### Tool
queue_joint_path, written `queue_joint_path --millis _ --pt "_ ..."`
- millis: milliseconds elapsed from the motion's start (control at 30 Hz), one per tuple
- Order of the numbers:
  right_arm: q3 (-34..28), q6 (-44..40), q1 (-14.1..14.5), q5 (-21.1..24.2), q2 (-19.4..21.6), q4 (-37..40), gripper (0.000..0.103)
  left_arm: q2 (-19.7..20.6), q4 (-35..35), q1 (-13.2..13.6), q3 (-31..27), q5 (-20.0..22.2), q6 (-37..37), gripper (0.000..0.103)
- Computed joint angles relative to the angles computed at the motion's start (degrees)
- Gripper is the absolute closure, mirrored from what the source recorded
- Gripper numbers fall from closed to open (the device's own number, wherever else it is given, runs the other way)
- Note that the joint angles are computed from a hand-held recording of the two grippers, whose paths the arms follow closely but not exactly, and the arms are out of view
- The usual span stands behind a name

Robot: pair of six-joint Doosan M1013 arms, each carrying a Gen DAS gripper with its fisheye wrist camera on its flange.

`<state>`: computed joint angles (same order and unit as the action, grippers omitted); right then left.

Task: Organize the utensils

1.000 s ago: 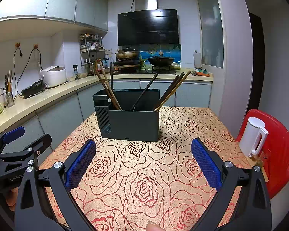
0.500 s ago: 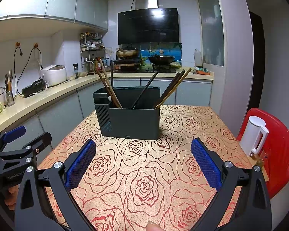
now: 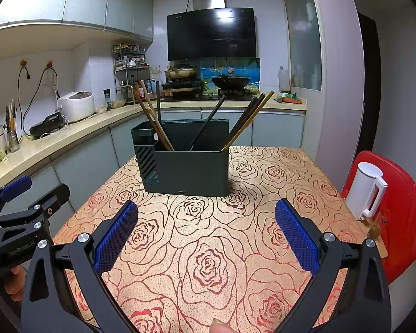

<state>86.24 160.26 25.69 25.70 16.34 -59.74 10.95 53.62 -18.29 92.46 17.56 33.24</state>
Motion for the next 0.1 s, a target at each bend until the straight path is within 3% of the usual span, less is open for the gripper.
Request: queue_joint_path --millis 100 --pt "0.0 0.0 0.0 -0.1 0.0 -0.1 0.007 0.1 1.0 -0.1 -0.1 0.5 -0.4 0.009"
